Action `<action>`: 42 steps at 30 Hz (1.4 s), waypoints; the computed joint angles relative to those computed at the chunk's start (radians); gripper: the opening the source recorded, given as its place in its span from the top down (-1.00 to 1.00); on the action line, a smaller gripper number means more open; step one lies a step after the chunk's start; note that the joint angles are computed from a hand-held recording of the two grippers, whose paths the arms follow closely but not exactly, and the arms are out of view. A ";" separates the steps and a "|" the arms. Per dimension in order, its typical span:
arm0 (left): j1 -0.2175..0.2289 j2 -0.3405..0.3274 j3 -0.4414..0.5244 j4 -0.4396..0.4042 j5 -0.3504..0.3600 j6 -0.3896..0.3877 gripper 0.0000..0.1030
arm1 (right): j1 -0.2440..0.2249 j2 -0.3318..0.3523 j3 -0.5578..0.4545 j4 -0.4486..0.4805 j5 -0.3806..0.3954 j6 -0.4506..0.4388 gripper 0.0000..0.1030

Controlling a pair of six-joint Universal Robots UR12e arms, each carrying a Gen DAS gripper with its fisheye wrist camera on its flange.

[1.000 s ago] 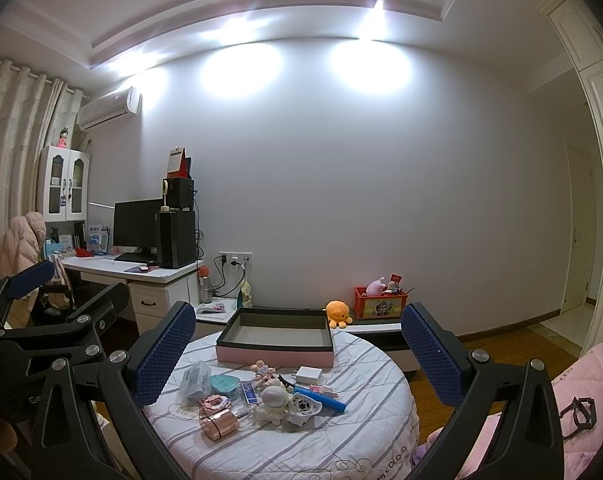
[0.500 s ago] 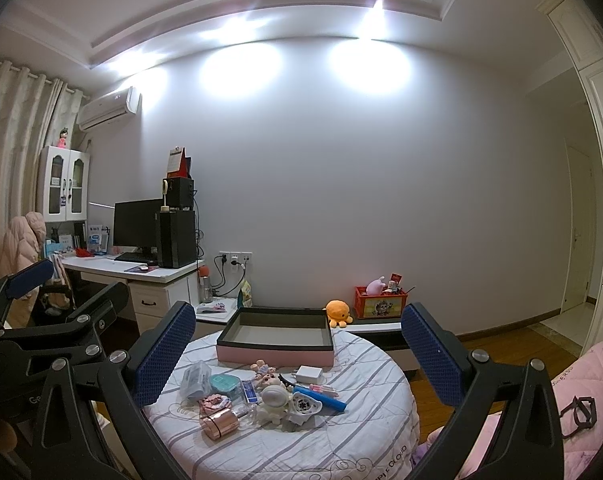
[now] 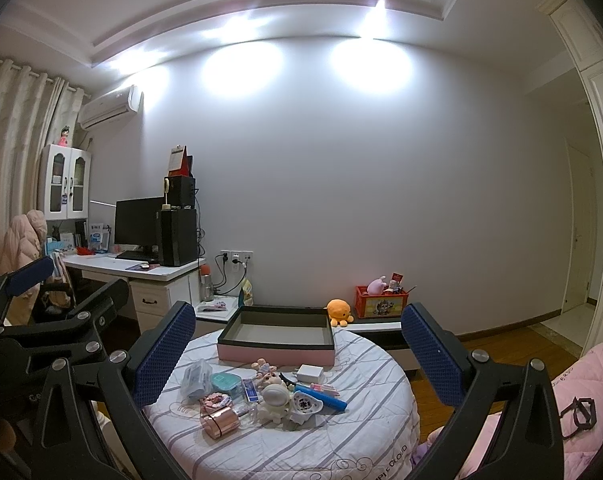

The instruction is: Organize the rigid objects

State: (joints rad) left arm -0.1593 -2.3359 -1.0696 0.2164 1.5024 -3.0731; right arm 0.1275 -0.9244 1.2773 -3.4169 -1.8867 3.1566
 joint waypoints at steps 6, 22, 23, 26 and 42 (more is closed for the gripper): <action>0.000 0.000 0.000 0.000 0.001 0.001 -1.00 | 0.000 0.001 -0.002 0.000 0.000 -0.002 -1.00; 0.002 -0.001 0.002 -0.005 -0.002 0.004 -1.00 | 0.000 0.002 -0.003 0.013 -0.005 -0.005 -1.00; 0.002 -0.001 0.003 -0.005 -0.003 0.003 -1.00 | 0.000 0.002 -0.002 0.014 -0.005 -0.005 -1.00; 0.002 -0.001 0.006 -0.015 -0.004 0.006 -1.00 | -0.002 0.002 -0.002 0.021 -0.006 -0.002 -1.00; 0.002 -0.093 0.108 -0.161 -0.020 0.039 -1.00 | -0.019 0.051 -0.057 0.169 0.032 0.027 -1.00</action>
